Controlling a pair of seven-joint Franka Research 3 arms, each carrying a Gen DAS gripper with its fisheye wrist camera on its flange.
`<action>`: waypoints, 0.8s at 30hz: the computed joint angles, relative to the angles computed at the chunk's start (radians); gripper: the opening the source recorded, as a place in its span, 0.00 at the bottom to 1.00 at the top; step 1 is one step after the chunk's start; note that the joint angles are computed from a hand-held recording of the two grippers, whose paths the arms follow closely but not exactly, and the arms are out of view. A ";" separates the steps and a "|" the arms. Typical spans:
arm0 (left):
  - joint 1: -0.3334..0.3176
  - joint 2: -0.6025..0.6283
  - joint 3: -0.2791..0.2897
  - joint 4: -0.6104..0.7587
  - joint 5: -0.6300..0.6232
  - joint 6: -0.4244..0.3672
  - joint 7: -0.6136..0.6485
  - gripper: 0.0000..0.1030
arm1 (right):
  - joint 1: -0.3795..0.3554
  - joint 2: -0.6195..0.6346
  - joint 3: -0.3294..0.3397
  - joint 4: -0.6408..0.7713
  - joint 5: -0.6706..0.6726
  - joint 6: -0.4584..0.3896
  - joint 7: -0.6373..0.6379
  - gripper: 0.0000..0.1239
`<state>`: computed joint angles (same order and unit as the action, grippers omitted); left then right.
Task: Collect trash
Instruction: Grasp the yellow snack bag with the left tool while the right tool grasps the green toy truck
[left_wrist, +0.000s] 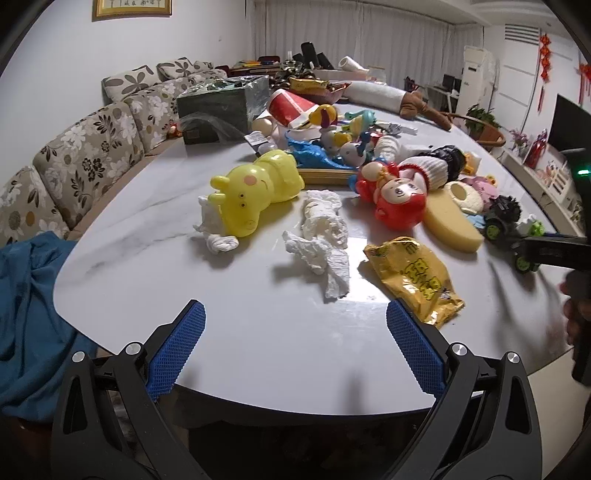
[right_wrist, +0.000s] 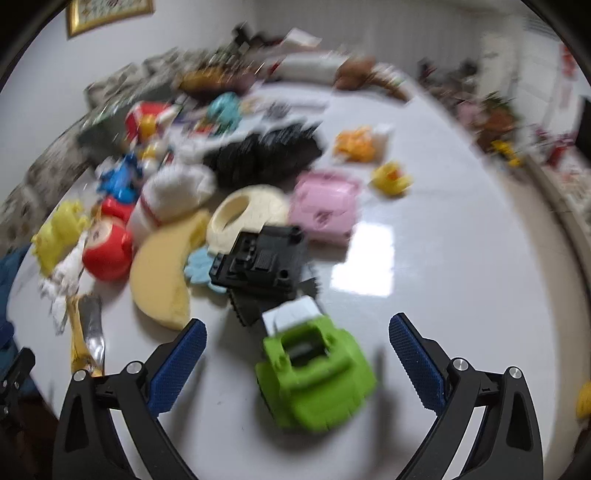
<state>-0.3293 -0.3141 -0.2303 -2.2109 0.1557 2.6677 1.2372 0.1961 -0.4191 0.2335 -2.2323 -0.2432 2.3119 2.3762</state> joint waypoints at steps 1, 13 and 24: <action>-0.011 -0.006 0.009 -0.009 -0.020 0.013 0.012 0.93 | 0.009 0.004 -0.015 -0.005 0.003 0.016 -0.039 0.75; -0.087 -0.012 0.000 -0.035 -0.115 0.060 0.085 0.93 | 0.046 -0.225 -0.036 -0.194 0.179 0.198 -0.204 0.37; -0.063 0.243 -0.111 0.242 0.148 -0.152 -0.260 0.91 | -0.005 -0.422 0.022 -0.293 0.253 0.233 -0.215 0.38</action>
